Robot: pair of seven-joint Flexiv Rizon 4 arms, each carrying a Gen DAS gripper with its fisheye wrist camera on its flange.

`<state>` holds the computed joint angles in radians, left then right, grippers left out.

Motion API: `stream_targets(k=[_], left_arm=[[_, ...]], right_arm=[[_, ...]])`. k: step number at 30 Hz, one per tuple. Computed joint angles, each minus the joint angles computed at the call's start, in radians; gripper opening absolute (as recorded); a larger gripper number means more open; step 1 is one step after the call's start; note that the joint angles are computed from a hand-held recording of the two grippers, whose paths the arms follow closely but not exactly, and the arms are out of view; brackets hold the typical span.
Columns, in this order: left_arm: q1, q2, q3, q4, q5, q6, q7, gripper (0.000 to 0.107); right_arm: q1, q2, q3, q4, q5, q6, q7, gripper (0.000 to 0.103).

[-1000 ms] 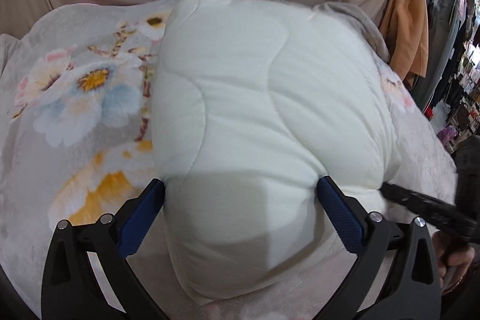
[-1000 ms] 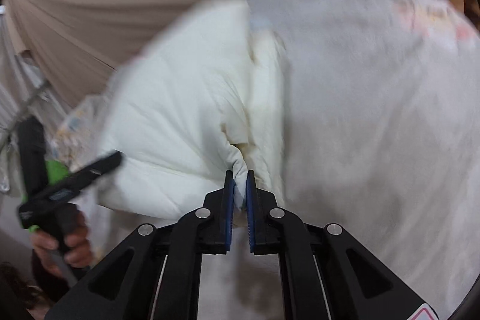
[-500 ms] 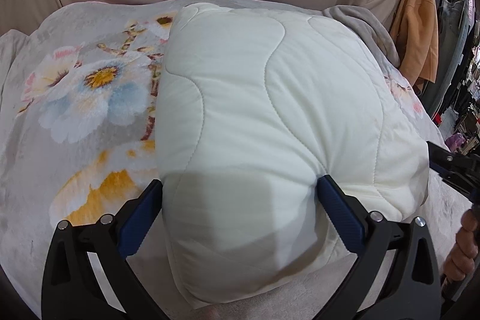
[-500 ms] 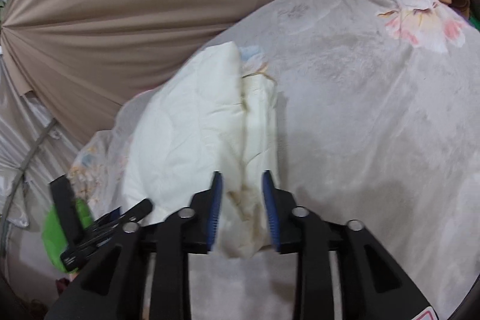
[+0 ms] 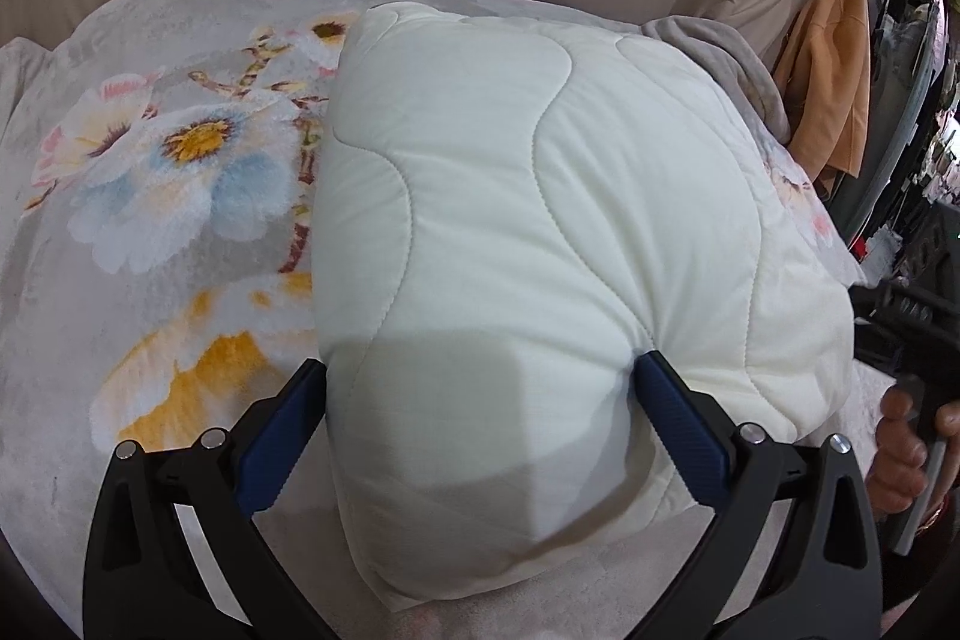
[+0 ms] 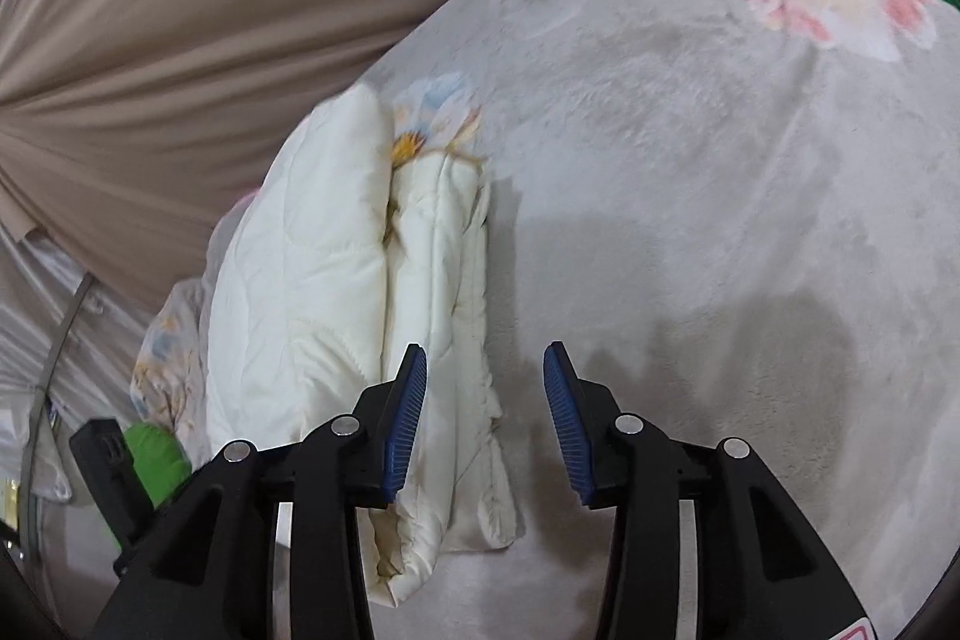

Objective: Fold large clothes

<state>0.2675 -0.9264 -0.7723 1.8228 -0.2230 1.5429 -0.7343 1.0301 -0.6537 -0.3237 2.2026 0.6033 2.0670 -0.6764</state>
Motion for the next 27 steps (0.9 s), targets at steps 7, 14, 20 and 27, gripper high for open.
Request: stream_targets(k=[7,14,20,27], left_arm=[[0.077,0.009,-0.055,-0.007,-0.05,-0.066,0.013,0.098],[0.081,0.012,-0.017,-0.076,-0.186,-0.3,0.023,0.098],[0.008,0.012,0.046,-0.127,-0.219,-0.408,0.092,0.098],[-0.113,0.037,0.138,-0.152,-0.274,-0.328,0.106,0.098]], right_arm=[[-0.236,-0.033,0.225,-0.046,-0.163,0.053,0.014,0.056],[-0.348,-0.042,0.341,-0.025,-0.238,0.121,0.023,0.06],[-0.501,-0.082,0.451,-0.057,-0.408,0.12,0.065,0.06],[-0.586,-0.117,0.477,-0.09,-0.513,0.132,0.122,0.06]])
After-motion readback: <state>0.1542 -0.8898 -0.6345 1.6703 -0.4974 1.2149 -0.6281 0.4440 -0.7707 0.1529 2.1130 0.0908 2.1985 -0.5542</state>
